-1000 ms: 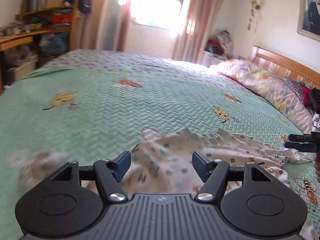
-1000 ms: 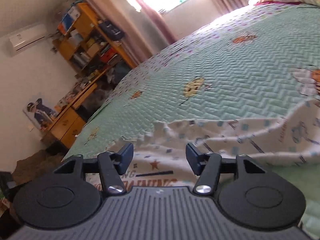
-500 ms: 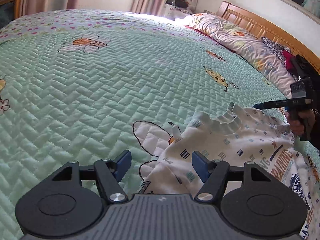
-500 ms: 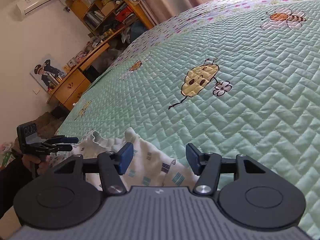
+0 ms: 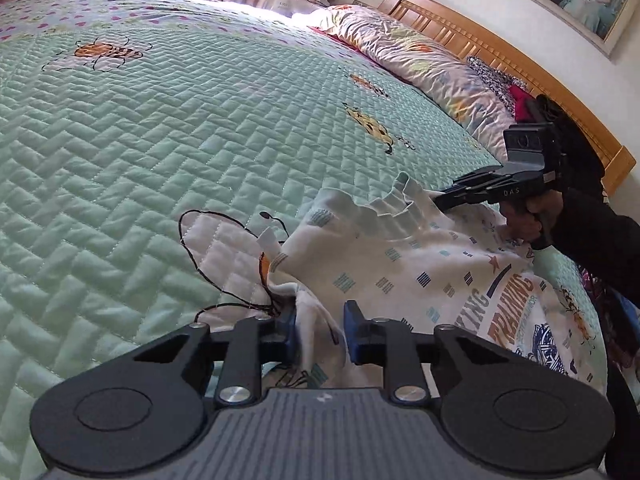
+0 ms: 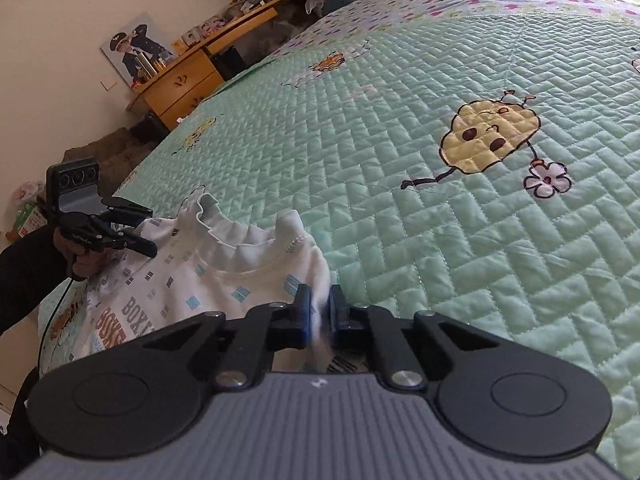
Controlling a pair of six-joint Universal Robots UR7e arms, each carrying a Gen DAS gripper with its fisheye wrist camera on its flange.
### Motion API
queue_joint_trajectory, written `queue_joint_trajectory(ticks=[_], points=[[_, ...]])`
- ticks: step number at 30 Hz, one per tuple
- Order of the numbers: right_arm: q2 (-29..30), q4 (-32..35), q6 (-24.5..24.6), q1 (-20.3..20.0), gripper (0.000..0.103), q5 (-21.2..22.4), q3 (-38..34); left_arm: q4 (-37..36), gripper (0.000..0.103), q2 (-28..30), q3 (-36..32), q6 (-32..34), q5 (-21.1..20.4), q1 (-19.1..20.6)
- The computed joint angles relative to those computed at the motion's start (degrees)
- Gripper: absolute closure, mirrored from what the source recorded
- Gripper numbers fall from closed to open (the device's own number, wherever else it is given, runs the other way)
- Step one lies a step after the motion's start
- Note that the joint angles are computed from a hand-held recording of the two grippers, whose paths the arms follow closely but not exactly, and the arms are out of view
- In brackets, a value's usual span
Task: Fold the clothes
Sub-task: 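Pinch the collar with the left gripper while the right gripper holds the neckline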
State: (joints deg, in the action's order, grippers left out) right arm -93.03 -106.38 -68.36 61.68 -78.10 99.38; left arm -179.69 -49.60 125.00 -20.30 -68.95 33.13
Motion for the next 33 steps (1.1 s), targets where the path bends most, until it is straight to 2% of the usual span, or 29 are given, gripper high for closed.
queue_joint_trajectory(ticks=[2, 4, 5, 8, 14, 15, 16, 17, 18, 19, 21, 24, 29, 33], points=[[0.31, -1.36, 0.73, 0.9, 0.088, -0.32, 0.6, 0.27, 0.081, 0.1, -0.3, -0.05, -0.12, 0.15], [0.92, -0.23, 0.72, 1.6, 0.068, -0.18, 0.15, 0.55, 0.08, -0.21, -0.33, -0.28, -0.76, 0.51], [1.25, 0.22, 0.54, 2.06, 0.065, -0.27, -0.05, 0.42, 0.08, -0.17, -0.41, -0.41, -1.02, 0.75], [1.91, -1.24, 0.69, 3.33, 0.063, -0.52, 0.57, -0.84, 0.08, 0.31, -0.84, -0.95, -1.97, 1.61], [1.69, -0.92, -1.75, 3.31, 0.063, -0.45, 0.96, 0.5, 0.065, 0.8, -2.7, 1.56, -3.02, 2.12], [1.61, -0.68, -2.06, 3.18, 0.063, -0.45, 0.9, 0.65, 0.064, 0.96, -2.99, 1.82, -2.88, 2.11], [1.24, -1.62, -2.66, 3.25, 0.068, -0.72, 1.48, 0.57, 0.066, 1.2, -3.18, 2.06, -2.26, 1.93], [0.75, -3.04, -3.36, 3.4, 0.074, -1.09, 2.31, 0.35, 0.073, 1.52, -3.28, 2.2, -1.33, 1.66], [0.36, -4.48, -3.76, 3.5, 0.086, -1.39, 3.12, -0.02, 0.086, 1.94, -3.3, 2.25, -0.09, 1.29], [0.19, -5.03, -3.62, 3.36, 0.094, -1.19, 3.48, -0.37, 0.087, 2.35, -3.32, 2.3, 1.15, 0.92], [-0.22, -5.64, -3.52, 2.9, 0.096, -0.47, 4.1, -1.28, 0.095, 2.83, -3.14, 2.46, 2.16, 0.43], [-1.48, -7.19, -4.49, 2.28, 0.097, 0.43, 5.56, -2.14, 0.097, 3.28, -2.71, 2.6, 4.59, -0.69], [-2.11, -11.59, -3.85, 2.46, 0.098, 3.12, 6.64, -3.09, 0.099, 4.08, -3.34, 1.92, 15.58, -2.84], [-0.67, -17.48, -1.27, 4.42, 0.098, 5.39, 5.79, -0.49, 0.098, 4.88, -8.07, 5.75, 22.27, -1.65]])
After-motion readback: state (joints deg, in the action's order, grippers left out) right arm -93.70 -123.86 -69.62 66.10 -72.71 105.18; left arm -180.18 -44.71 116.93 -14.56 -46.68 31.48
